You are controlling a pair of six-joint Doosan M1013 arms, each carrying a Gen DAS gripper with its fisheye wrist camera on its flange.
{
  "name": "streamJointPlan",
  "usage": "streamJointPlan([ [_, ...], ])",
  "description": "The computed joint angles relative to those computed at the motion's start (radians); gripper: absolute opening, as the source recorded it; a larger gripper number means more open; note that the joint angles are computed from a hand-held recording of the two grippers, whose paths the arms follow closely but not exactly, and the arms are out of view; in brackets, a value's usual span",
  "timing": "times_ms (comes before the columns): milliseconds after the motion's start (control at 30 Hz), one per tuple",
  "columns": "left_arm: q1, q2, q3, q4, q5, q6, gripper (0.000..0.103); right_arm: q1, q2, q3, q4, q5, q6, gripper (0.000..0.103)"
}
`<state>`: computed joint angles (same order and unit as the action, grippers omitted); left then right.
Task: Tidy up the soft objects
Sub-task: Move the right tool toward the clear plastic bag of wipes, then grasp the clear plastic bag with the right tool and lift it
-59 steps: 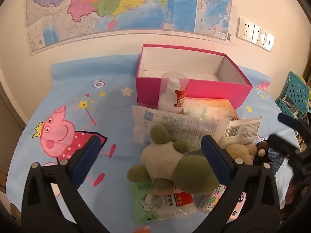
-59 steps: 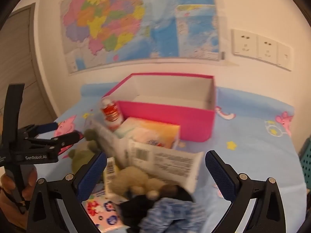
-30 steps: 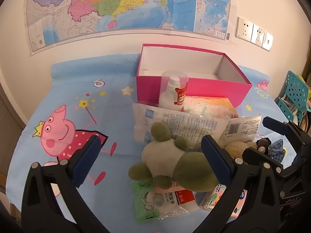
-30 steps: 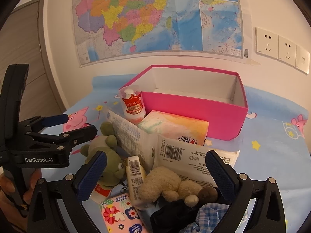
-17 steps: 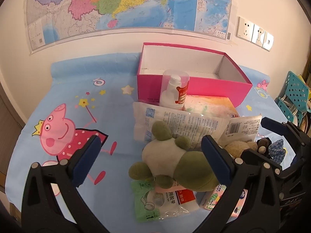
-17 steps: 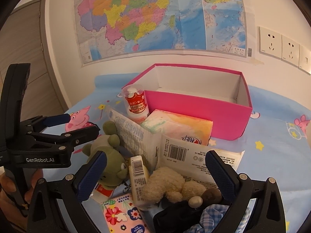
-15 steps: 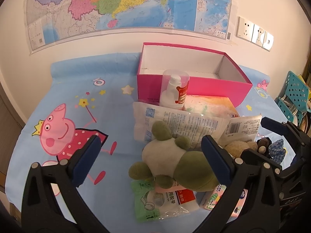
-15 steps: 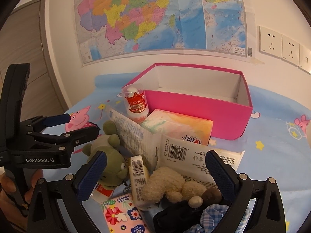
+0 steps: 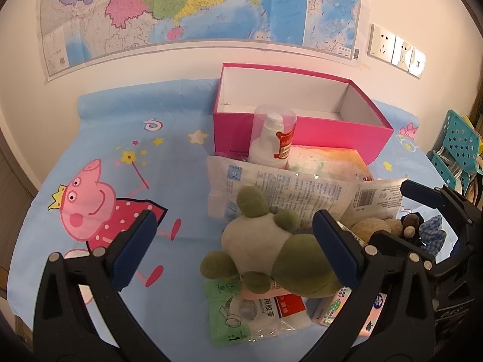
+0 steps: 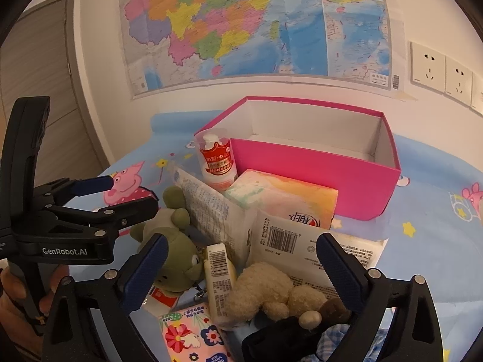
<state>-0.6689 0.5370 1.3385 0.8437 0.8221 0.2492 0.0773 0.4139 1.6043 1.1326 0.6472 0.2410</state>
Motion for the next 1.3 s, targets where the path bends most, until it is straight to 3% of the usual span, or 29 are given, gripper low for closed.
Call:
streamJointPlan([
  [367,0.018,-0.007,0.013,-0.019,-0.033,0.016,0.103,0.008,0.017,-0.032,-0.076,0.023,0.063,0.089],
  [667,0.06,-0.017,0.038,-0.091,-0.14,0.118,0.101,0.014,0.054,-0.087,-0.15,0.093,0.137,0.066],
  [833,0.092,-0.007,0.03,-0.228,-0.22,0.275,0.098,0.022,0.072,-0.113,-0.178,0.127,0.163,0.058],
  [933,0.125,-0.005,0.037,-0.429,-0.315,0.452,0.09,0.027,0.075,-0.114,-0.181,0.126,0.16,0.055],
  [1000,0.139,0.002,0.03,-0.534,-0.327,0.546,0.082,0.027,0.078,-0.118,-0.18,0.134,0.162,0.047],
  [1100,0.151,0.01,0.024,-0.639,-0.338,0.663,0.079,0.026,0.091,-0.131,-0.196,0.151,0.199,0.039],
  [1200,0.165,0.011,0.026,-0.784,-0.362,0.805,0.067,0.022,0.097,-0.135,-0.191,0.162,0.209,0.032],
  [1300,0.171,0.013,0.025,-0.913,-0.376,0.946,0.064,0.016,0.096,-0.128,-0.151,0.168,0.176,0.014],
])
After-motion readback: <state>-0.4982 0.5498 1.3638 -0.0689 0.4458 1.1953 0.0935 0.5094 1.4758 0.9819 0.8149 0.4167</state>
